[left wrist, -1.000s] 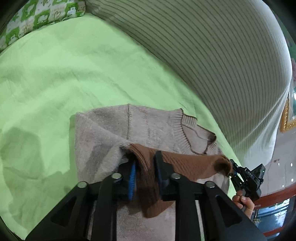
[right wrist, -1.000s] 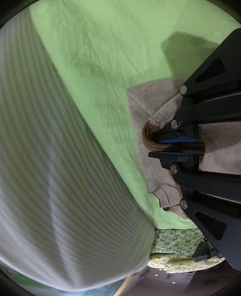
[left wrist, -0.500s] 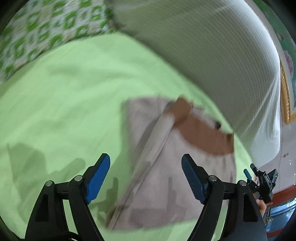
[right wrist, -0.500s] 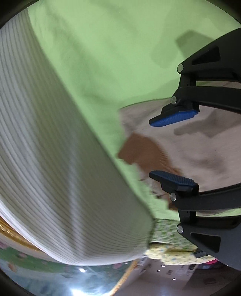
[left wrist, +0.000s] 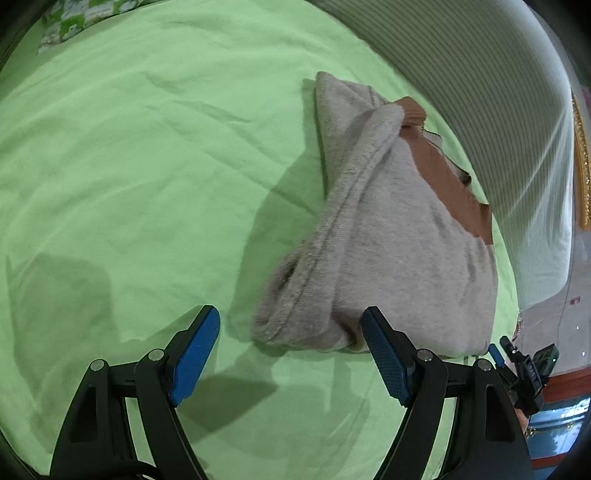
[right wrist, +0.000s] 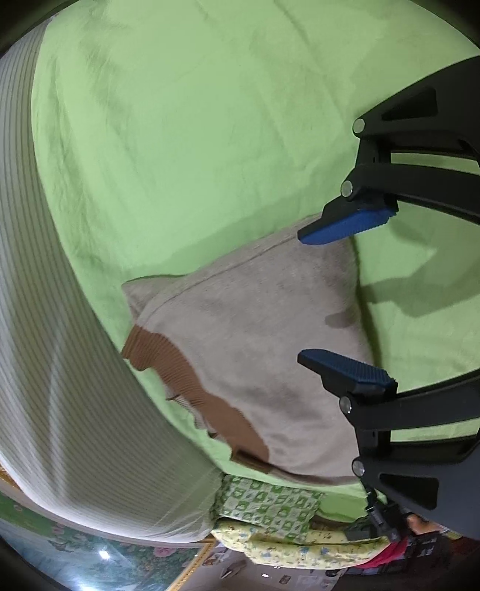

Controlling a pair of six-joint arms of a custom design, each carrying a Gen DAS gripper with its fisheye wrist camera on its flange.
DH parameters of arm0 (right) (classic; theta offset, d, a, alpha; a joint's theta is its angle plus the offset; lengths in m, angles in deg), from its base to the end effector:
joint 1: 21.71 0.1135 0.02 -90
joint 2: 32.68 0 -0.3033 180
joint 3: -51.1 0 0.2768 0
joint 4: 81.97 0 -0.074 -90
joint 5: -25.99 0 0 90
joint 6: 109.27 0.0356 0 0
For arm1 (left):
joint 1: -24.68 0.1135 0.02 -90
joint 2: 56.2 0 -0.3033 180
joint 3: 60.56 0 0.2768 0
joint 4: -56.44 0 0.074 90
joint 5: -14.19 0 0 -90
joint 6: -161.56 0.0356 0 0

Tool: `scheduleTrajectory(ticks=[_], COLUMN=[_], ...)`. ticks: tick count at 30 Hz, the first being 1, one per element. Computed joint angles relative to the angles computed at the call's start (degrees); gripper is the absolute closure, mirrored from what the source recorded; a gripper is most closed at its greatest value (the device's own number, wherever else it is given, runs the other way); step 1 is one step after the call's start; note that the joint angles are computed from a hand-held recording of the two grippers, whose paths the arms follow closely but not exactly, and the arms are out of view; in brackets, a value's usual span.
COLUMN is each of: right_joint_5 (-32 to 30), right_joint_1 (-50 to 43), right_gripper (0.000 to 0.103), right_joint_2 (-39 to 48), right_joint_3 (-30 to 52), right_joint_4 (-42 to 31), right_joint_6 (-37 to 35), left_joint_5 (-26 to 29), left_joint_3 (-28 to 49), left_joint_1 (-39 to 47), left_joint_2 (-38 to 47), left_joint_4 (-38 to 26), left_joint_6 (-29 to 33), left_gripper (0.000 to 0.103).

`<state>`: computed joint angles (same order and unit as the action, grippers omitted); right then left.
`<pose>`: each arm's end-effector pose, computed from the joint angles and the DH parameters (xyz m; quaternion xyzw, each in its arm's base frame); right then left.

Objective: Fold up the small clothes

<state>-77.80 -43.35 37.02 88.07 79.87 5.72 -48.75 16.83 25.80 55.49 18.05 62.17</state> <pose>0.2040 -0.0718 0.1641 0.3334 0.8750 0.1228 0.3288 0.3925 -0.0085 0.1384 -0.0530 0.9604 -0.2412 0.1292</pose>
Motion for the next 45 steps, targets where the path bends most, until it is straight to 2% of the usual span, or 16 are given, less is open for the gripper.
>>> scheduleTrajectory(ticks=[4, 7, 8, 10, 11, 12, 15, 22, 28, 30, 32, 36, 38, 42, 44, 45], right_joint_5=[4.7, 3.2, 2.7, -0.8, -1.1, -0.1, 1.2, -2.1, 5.1, 4.9, 5.2, 4.9, 3.6, 5.3, 5.8, 6.7], right_joint_1=[0.8, -1.5, -2.1, -2.7, -2.1, -0.9, 0.9, -4.8, -0.2, -0.2, -0.9, -1.8, -1.9, 1.9, 3.4, 4.1], right_gripper=[0.043, 0.043, 0.043, 0.044, 0.06, 0.081, 0.091, 0.093, 0.093, 0.092, 0.084, 0.081, 0.079, 0.079, 0.078, 0.071], right_joint_2=[0.9, 2.8, 4.1, 8.2, 9.3, 10.4, 9.5, 2.2, 11.9, 12.7, 11.6, 6.1, 5.7, 11.1, 14.9, 17.1], right_joint_3=[1.7, 2.0, 2.4, 4.2, 4.8, 5.7, 7.2, 11.8, 13.4, 13.2, 13.4, 13.7, 15.0, 19.6, 22.2, 23.8], right_joint_4=[-1.0, 0.2, 0.0, -1.1, -1.8, -3.1, -6.1, -16.9, -15.9, -15.3, -16.1, -16.5, -15.0, -10.9, -8.3, -7.9], right_joint_6=[-4.0, -4.8, -5.4, -7.5, -8.4, -9.6, -11.2, -19.0, -19.6, -18.0, -16.3, -14.2, -12.8, -10.5, -9.9, -9.7], left_joint_5=[-1.0, -2.6, -3.0, -3.2, -3.0, -2.7, -3.8, -2.0, -3.4, -2.9, -4.7, -6.8, -6.8, -8.5, -12.3, -14.2], left_joint_3=[1.5, 1.9, 2.0, 2.4, 2.7, 3.1, 3.8, 6.7, 9.1, 9.7, 10.6, 11.7, 13.4, 19.8, 23.5, 25.3], left_joint_1=[-1.7, -3.0, -3.2, -3.4, -3.6, -3.7, -4.5, -2.8, -1.1, -0.4, -0.1, -0.3, -1.6, -6.3, -9.7, -10.7], left_joint_2=[0.5, 0.8, 0.9, 1.4, 1.6, 1.9, 1.4, -3.1, 5.9, 6.0, 5.1, 1.5, 0.5, 2.4, 4.4, 5.4], left_joint_4=[-0.6, -0.2, -0.1, -0.3, -0.4, -0.7, -1.8, -8.2, -9.7, -10.2, -12.3, -12.8, -11.8, -10.9, -10.6, -10.9], left_joint_6=[0.8, 0.9, 1.2, 2.8, 3.5, 4.4, 7.6, 13.7, 15.3, 14.2, 13.3, 12.6, 10.4, 7.8, 7.4, 8.0], left_gripper=[0.037, 0.039, 0.044, 0.065, 0.082, 0.085, 0.092, 0.094, 0.092, 0.072, 0.062, 0.048, 0.046, 0.04, 0.036, 0.032])
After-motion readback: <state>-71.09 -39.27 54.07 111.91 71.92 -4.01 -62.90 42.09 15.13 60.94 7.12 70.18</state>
